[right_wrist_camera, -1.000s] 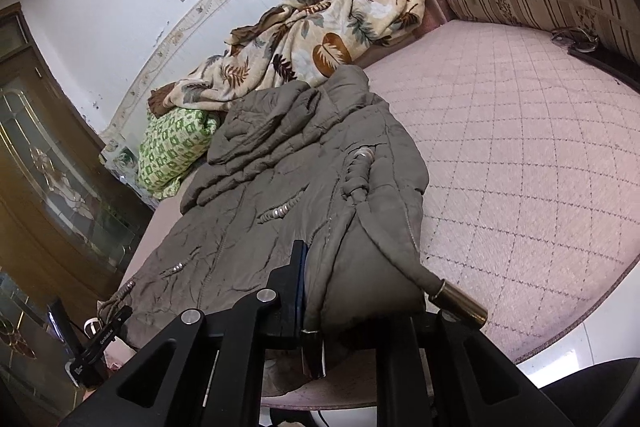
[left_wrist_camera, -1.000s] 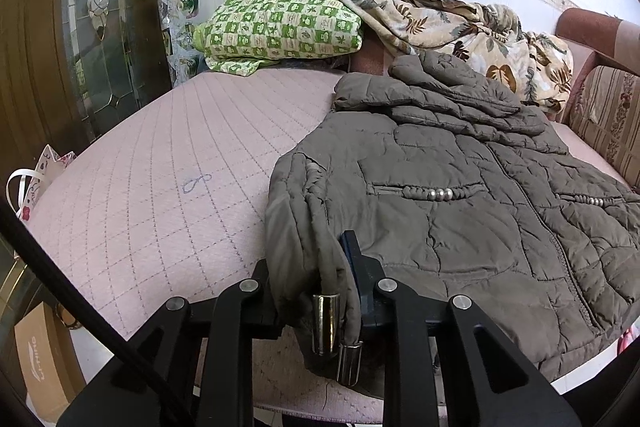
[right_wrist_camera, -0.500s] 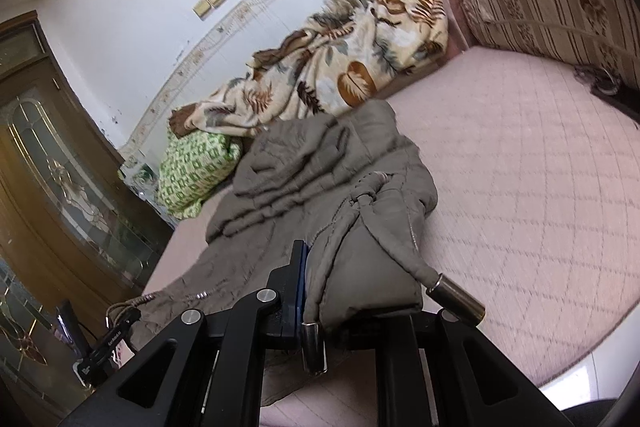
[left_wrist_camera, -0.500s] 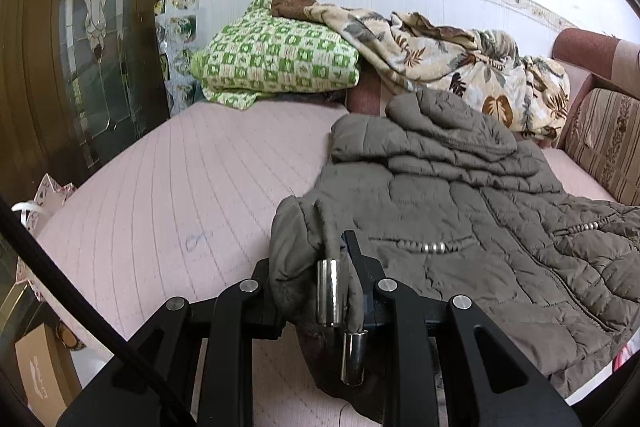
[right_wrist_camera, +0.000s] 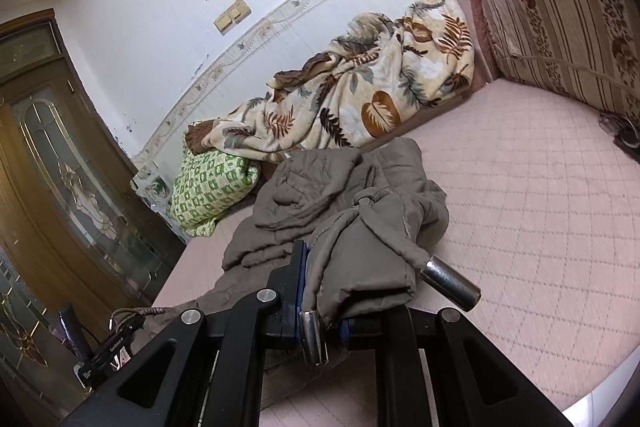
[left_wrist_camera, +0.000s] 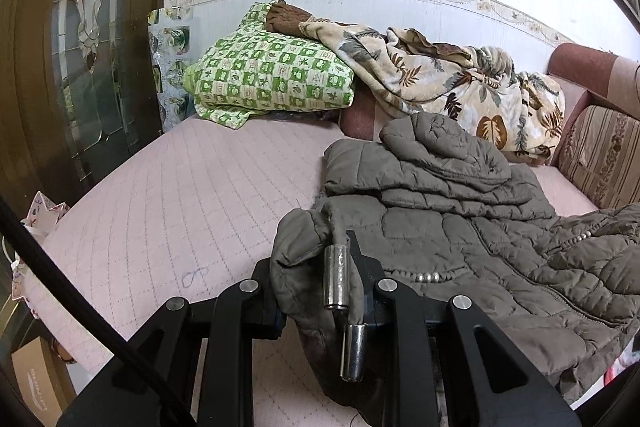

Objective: Fold large clothes
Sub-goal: 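Lift the hem with both grippers and fold it toward the hood, then open both grippers and press the folded jacket flat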

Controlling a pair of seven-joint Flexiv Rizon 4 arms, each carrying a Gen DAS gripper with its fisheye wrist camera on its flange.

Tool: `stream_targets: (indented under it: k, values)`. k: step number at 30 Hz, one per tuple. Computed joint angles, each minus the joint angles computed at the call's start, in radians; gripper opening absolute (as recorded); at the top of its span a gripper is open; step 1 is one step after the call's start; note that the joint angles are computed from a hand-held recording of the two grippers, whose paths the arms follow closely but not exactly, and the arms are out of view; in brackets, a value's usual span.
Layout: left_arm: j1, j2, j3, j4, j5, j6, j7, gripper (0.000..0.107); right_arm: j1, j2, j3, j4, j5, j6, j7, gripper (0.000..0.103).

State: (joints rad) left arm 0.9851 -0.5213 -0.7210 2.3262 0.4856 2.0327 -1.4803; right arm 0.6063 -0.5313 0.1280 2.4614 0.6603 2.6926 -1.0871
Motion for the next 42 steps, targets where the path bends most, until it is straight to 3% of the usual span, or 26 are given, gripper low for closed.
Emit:
stream_targets:
  k: [14, 22, 29, 35, 42]
  values:
    - [-0.107, 0.003, 0.019, -0.134, -0.069, -0.040, 0.003, 0.023, -0.079, 0.071, -0.042, -0.112, -0.079, -0.082, -0.056, 0.014]
    - [-0.231, -0.048, 0.046, -0.295, -0.176, -0.117, 0.037, 0.023, -0.160, 0.050, -0.065, -0.201, -0.175, -0.126, -0.037, 0.014]
    - [-0.409, -0.126, 0.129, -0.486, -0.333, -0.196, 0.128, 0.025, -0.210, 0.024, -0.109, -0.304, -0.238, -0.219, -0.047, 0.014]
    - [-0.590, -0.233, 0.237, -0.728, -0.492, -0.344, 0.216, 0.028, -0.250, -0.037, -0.158, -0.446, -0.291, -0.345, -0.045, 0.014]
    - [-0.807, -0.424, 0.425, -1.131, -0.653, -0.615, 0.253, 0.033, -0.315, -0.168, -0.208, -0.659, -0.395, -0.521, 0.021, 0.014]
